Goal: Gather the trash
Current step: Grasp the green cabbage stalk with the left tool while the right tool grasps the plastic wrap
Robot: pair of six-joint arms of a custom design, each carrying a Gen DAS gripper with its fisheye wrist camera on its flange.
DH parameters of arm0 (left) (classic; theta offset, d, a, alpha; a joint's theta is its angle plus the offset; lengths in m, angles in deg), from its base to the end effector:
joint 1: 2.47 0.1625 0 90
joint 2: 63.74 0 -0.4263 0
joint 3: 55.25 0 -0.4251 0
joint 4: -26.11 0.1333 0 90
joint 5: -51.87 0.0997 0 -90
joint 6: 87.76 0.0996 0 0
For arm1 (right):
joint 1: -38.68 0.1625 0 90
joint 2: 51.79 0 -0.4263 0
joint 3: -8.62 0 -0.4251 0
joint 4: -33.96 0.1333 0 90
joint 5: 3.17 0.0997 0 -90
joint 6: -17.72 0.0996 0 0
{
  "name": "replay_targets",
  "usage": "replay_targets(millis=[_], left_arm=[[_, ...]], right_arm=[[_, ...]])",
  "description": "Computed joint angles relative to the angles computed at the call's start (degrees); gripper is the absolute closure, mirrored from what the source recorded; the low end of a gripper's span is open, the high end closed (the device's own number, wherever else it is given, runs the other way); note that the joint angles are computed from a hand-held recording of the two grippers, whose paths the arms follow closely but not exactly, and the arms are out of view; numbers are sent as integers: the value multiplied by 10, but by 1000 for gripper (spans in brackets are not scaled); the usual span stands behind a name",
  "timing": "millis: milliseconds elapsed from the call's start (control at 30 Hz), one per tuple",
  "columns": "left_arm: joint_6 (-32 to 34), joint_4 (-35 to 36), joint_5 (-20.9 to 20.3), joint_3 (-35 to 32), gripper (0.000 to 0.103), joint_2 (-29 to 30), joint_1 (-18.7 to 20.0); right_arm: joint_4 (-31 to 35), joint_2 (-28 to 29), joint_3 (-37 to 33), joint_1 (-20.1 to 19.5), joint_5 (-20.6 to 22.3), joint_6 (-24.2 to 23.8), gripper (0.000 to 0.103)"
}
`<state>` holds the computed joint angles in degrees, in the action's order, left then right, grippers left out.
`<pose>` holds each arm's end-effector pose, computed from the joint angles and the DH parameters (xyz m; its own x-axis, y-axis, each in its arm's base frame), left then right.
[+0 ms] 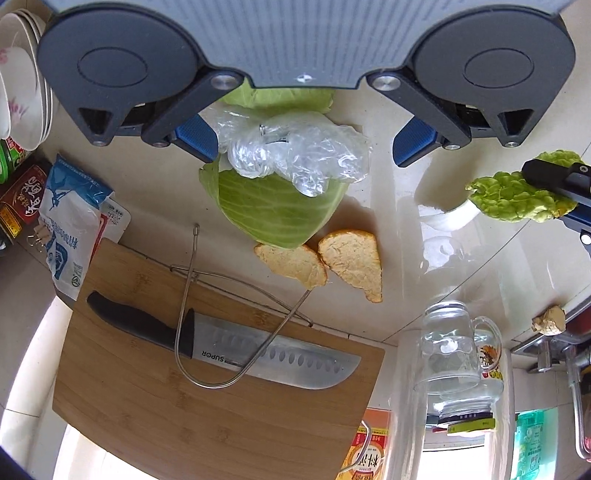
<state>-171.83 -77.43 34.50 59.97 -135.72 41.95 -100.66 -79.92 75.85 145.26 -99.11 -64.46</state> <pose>-0.2069 -0.5225 0.2014 -0.6038 -0.5485 -0.5785 0.1922 0.6041 -0.7734 0.3503 -0.7456 0.0064 0.1513 -0.9824 0.1093 -0.9859 -0.1419 0.0890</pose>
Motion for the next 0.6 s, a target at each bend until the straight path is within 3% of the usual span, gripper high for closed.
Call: replay_targets(millis=[233,600], left_arm=[[47,-39,-1,5,96,-3,5],[74,-41,-2,1,97,-11,-11]], right_arm=[[-9,8,-12,0,-10,6,31],[45,-43,5,-6,37,32,34]])
